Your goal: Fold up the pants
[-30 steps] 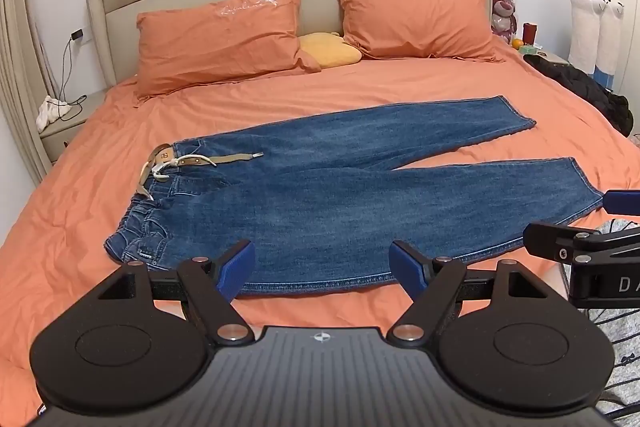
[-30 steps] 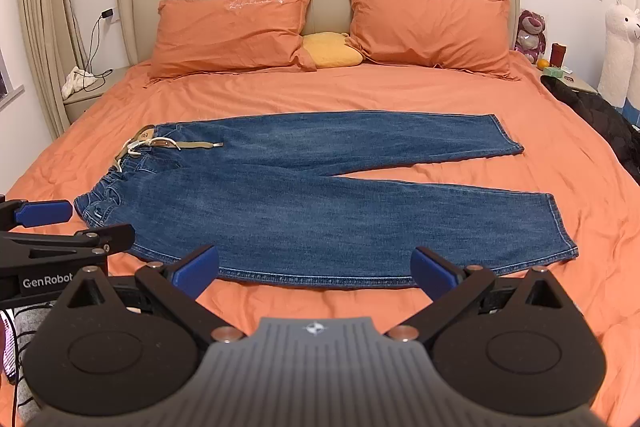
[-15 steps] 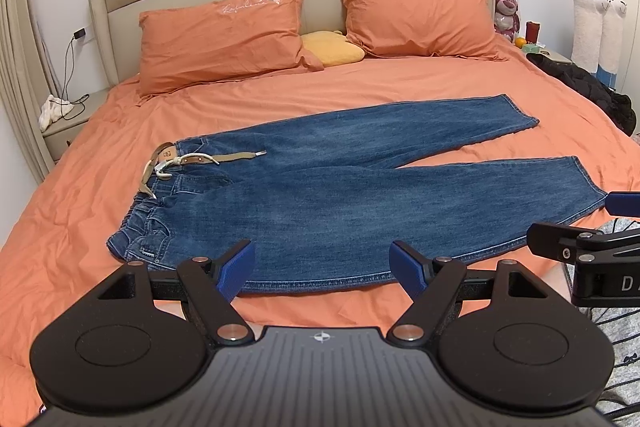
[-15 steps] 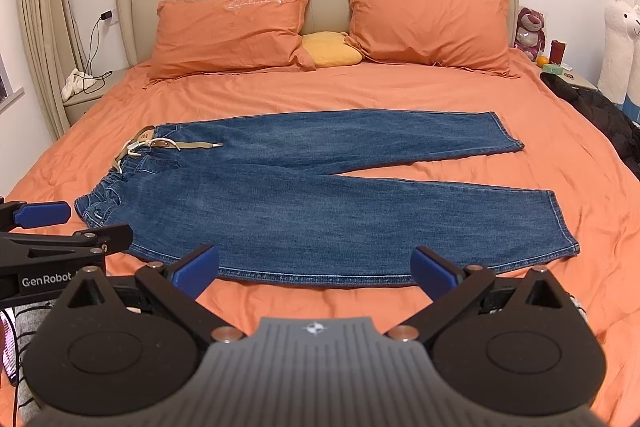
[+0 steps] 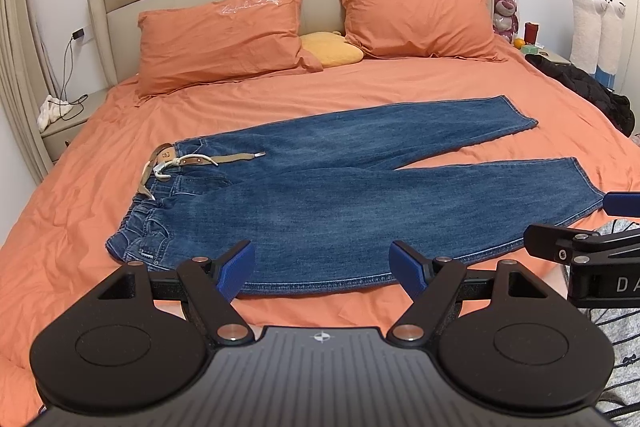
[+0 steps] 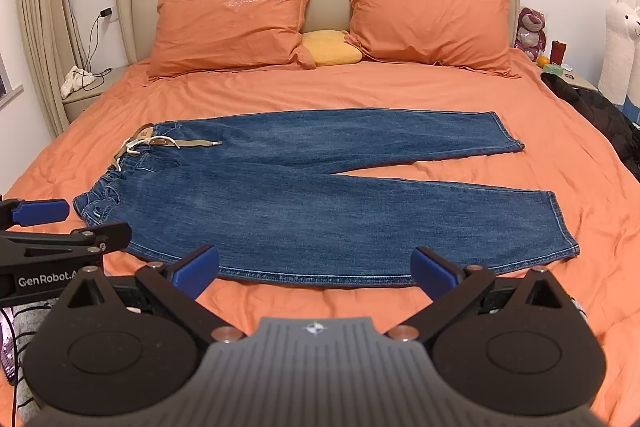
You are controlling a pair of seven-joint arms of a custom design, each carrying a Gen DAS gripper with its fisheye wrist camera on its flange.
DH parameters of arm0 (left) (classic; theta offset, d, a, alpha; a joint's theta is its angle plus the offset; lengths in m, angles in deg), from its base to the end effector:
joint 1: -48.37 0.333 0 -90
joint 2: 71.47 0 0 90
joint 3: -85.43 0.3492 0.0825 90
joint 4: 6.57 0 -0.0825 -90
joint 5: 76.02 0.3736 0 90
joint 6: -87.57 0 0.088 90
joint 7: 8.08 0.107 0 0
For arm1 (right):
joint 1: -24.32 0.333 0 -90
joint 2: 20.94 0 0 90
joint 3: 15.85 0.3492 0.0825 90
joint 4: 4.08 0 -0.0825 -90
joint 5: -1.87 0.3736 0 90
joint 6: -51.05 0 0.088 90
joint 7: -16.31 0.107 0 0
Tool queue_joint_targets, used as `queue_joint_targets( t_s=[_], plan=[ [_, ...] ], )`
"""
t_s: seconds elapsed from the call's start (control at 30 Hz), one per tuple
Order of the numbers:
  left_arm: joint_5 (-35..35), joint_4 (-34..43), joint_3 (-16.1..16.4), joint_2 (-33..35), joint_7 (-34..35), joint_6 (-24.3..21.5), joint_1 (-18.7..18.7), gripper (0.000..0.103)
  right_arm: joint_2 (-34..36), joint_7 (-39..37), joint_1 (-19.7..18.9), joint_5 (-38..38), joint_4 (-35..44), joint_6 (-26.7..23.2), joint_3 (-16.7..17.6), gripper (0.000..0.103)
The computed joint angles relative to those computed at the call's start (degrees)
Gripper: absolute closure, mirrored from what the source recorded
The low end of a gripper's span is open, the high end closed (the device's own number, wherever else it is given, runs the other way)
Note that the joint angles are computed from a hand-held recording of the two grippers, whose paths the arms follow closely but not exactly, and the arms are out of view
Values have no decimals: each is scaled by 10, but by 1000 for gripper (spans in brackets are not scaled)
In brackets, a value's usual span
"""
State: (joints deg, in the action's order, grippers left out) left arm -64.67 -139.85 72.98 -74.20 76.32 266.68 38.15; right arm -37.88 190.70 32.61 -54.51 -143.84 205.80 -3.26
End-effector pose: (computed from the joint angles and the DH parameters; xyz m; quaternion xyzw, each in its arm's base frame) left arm 0.4919 -0.2256 0.4986 -0.4655 0.7839 -0.3264 0.2495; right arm 0.4179 0.1962 0.4957 -0.5427 0.7348 -0.3048 0.2695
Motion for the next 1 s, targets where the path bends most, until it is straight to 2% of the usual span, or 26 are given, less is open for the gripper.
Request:
queue_joint_targets(
  t_s=[0.33, 1.0],
  plan=[
    [-16, 1, 3, 1, 15, 1, -4, 13, -2, 0, 0, -2, -1, 1, 0, 5],
    [-5, 2, -2, -4, 6, -9, -8, 13, -6, -4, -3, 4, -6, 3, 1, 5]
  ],
)
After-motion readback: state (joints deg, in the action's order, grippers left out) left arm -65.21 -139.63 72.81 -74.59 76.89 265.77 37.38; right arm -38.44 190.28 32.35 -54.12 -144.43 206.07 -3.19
